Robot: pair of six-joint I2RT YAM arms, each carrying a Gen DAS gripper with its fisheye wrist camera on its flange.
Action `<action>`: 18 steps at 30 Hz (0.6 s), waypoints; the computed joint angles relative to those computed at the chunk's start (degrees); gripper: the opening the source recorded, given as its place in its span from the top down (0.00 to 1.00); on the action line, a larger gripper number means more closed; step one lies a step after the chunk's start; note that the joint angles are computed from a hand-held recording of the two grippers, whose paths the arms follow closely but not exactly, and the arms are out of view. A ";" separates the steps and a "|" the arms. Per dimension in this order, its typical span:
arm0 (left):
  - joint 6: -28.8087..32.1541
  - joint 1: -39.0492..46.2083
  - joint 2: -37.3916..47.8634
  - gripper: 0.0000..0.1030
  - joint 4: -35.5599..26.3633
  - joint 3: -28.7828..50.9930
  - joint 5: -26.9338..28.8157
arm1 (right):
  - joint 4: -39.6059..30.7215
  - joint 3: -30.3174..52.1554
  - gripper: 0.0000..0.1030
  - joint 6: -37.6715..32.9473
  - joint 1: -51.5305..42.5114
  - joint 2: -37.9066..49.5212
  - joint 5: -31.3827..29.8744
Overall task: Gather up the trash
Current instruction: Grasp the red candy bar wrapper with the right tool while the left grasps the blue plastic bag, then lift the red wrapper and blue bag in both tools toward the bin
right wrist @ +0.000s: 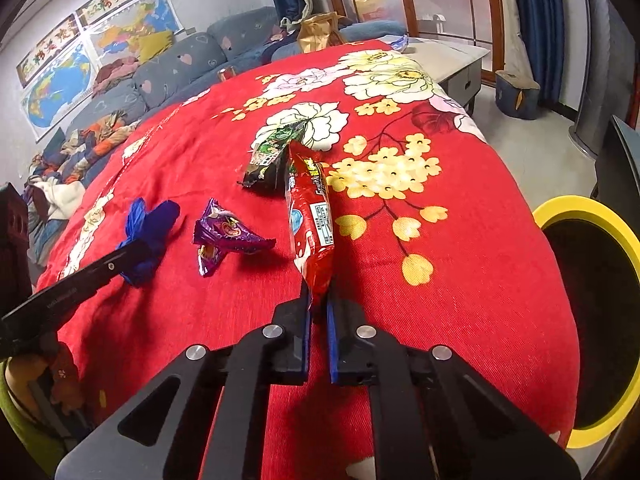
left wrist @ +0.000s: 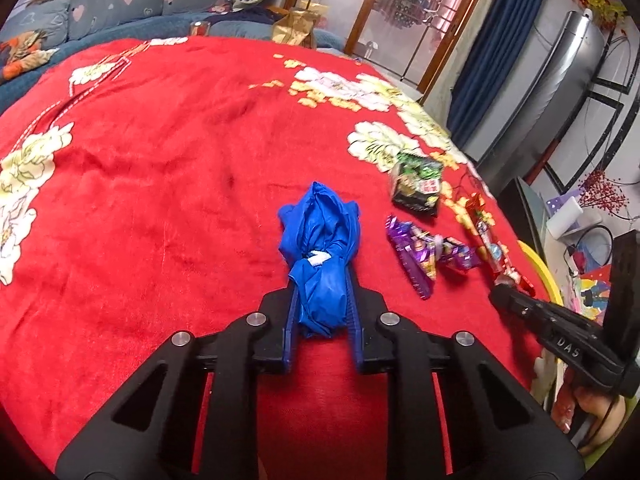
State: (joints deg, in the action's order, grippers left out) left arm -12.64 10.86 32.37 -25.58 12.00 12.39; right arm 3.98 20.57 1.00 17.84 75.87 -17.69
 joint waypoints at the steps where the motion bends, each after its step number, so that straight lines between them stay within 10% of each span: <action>1: -0.24 -0.45 -0.34 0.86 -0.23 0.26 -0.18 | -0.05 -0.02 0.94 -0.02 -0.12 -0.08 -0.10; 18: -7.59 -14.96 -8.03 0.87 -6.45 5.53 -8.06 | -6.34 -0.73 0.94 -2.38 -5.40 -8.90 -4.12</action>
